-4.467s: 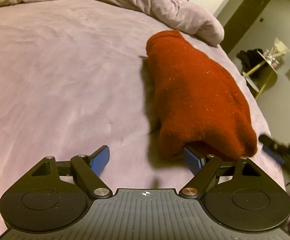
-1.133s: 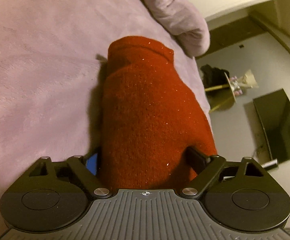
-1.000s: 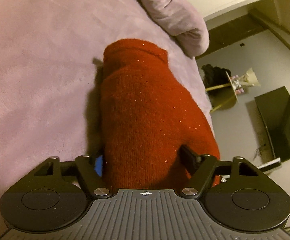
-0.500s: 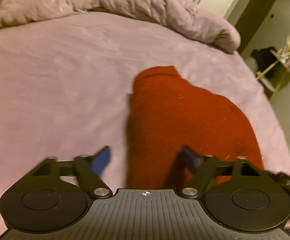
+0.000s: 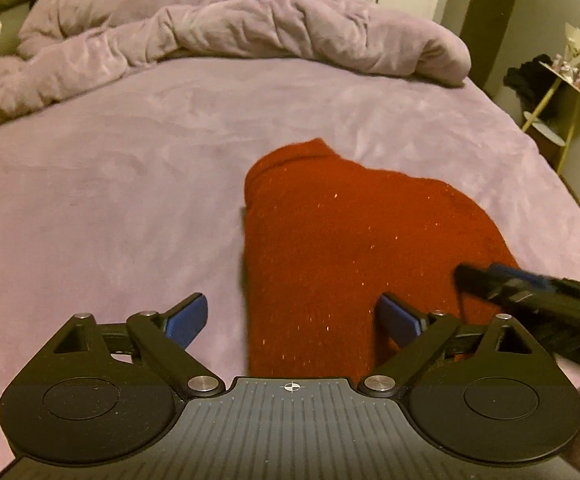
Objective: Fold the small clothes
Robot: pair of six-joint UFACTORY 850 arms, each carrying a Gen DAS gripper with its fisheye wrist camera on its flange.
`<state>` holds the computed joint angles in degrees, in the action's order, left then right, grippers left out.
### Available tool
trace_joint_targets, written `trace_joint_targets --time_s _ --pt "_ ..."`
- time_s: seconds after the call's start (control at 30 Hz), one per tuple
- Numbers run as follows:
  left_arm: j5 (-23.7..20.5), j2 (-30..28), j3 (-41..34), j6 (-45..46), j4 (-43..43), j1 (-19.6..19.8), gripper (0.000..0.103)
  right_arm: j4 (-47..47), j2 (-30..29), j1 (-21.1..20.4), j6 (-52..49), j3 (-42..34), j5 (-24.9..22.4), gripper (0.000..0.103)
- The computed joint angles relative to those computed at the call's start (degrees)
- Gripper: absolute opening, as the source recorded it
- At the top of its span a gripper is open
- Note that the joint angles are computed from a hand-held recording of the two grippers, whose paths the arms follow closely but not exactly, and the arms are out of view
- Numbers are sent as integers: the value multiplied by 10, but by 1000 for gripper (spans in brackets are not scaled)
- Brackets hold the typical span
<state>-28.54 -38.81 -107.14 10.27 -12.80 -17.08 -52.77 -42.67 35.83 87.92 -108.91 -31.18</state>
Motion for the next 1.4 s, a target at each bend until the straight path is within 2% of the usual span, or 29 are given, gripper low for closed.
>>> trace_joint_targets --time_s 0.1,0.13,0.2,0.27,0.33,0.37,0.43,0.57,0.63,0.7,0.73,0.8,0.9,0.97,1.03,1.1,1.17,1.2,1.3,1.4 --pt "-2 -22 -21 16 4 -8 99 14 -26 -2 -53 -17 -35 39" --pt "-11 -34 -31 27 -5 -11 99 -9 -28 -3 -37 -7 -33 39" --pt "-2 -44 -32 48 -26 -15 102 -54 -17 -8 4 29 -15 41" --pt "0 -55 -33 72 -67 -12 103 -64 -8 -17 19 46 6 42" --pt "-40 -65 -45 90 -153 6 103 -26 -2 -19 -12 44 6 43" --pt "-60 -60 -40 99 -195 18 103 -7 4 -17 -21 45 4 43" --pt "-65 -29 2 128 -244 33 103 0 20 -8 -7 55 0 44" --pt "-21 59 127 212 -299 48 103 -108 74 33 106 129 14 50" --pt "-17 73 147 179 -269 46 103 -75 71 46 69 133 3 52" --pt "-5 73 154 178 -238 40 103 -28 51 53 18 114 -32 52" --pt "-4 68 148 152 -189 33 103 -34 41 58 3 105 -51 52" --pt "0 71 148 121 -154 24 103 -40 27 65 -30 88 -74 54" --pt "15 77 156 128 -121 18 103 -22 33 61 -34 90 -65 55" --pt "-8 83 153 78 -103 21 103 -6 44 61 -26 100 -65 57" --pt "-10 101 168 44 -59 17 103 28 49 69 -32 94 -94 66" --pt "-11 130 196 33 -23 13 103 100 53 78 -64 82 -129 73" --pt "18 183 256 73 -53 16 103 85 90 96 -18 125 -108 87" --pt "28 201 276 71 -53 16 103 71 103 107 6 139 -112 99" --pt "43 238 310 -1 10 13 103 98 109 128 3 132 -172 99" --pt "19 243 305 -64 91 4 103 145 98 128 -26 106 -216 99"
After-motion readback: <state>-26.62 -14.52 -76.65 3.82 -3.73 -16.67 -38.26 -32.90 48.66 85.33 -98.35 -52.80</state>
